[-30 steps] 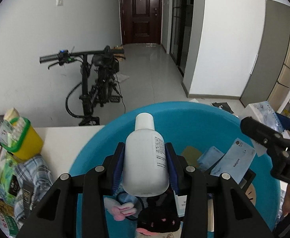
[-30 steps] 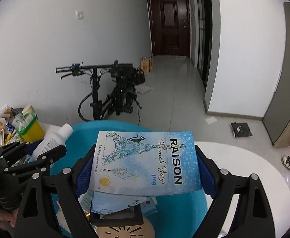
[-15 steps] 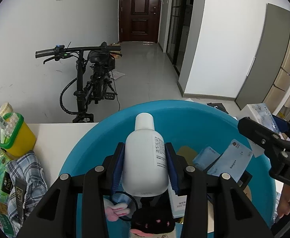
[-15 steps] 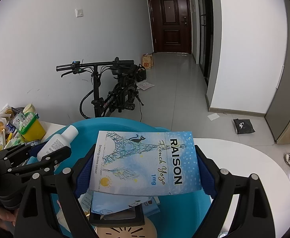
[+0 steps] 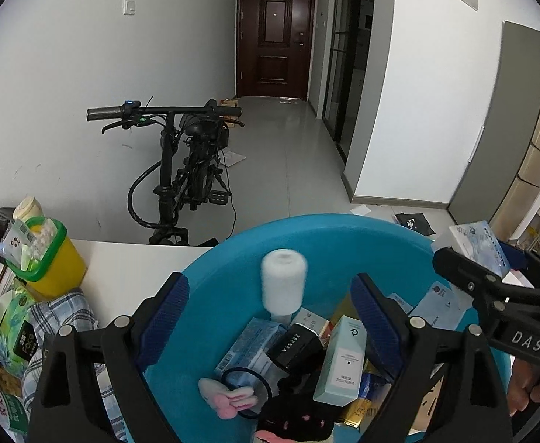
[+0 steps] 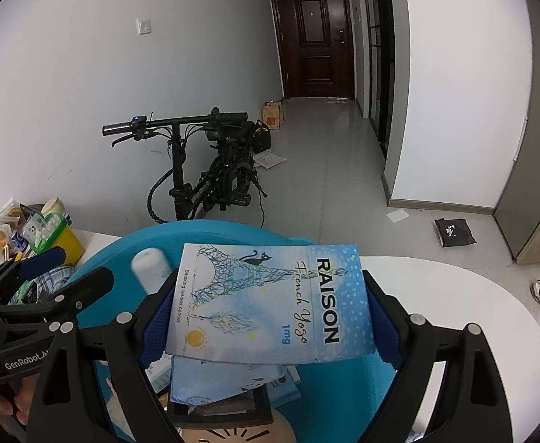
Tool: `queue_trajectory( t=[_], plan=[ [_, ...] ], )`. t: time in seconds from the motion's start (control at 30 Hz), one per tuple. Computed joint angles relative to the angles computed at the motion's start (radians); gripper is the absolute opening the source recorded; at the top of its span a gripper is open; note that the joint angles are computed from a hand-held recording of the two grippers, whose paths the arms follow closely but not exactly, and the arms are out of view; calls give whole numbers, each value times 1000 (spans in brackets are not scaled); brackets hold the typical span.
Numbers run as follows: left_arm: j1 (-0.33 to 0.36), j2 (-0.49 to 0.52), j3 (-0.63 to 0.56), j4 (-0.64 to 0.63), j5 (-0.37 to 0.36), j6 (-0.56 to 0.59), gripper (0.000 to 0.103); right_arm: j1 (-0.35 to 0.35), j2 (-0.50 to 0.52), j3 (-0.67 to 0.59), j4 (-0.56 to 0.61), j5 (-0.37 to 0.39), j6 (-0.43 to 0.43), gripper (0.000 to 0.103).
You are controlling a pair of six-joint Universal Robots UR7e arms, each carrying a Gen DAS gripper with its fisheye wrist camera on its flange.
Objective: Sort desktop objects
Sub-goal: 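Lower the white bottle and RAISON box into the basin and open both grippers, then raise both open grippers up and away from the blue basin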
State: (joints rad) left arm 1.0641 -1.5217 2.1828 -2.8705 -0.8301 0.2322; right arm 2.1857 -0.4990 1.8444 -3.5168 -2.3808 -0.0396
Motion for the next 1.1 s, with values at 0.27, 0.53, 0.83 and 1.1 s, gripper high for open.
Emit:
queue_trajectory(
  t=[0.27,0.53,0.83,1.1],
  plan=[
    [-4,-6,2,-5,5,1,91,1,3,-3,-3,21,-4,87],
    [-5,-12,1,-6,3,1,91,-6,-5,6,-30,54,22,103],
    [-8,-13,-1,-6,5,3,91,-3,-8,7,-46,32,18,103],
    [-9,-16,2,-12,-3,1,91,-1,-7,10,-58,21,6,103]
  ],
)
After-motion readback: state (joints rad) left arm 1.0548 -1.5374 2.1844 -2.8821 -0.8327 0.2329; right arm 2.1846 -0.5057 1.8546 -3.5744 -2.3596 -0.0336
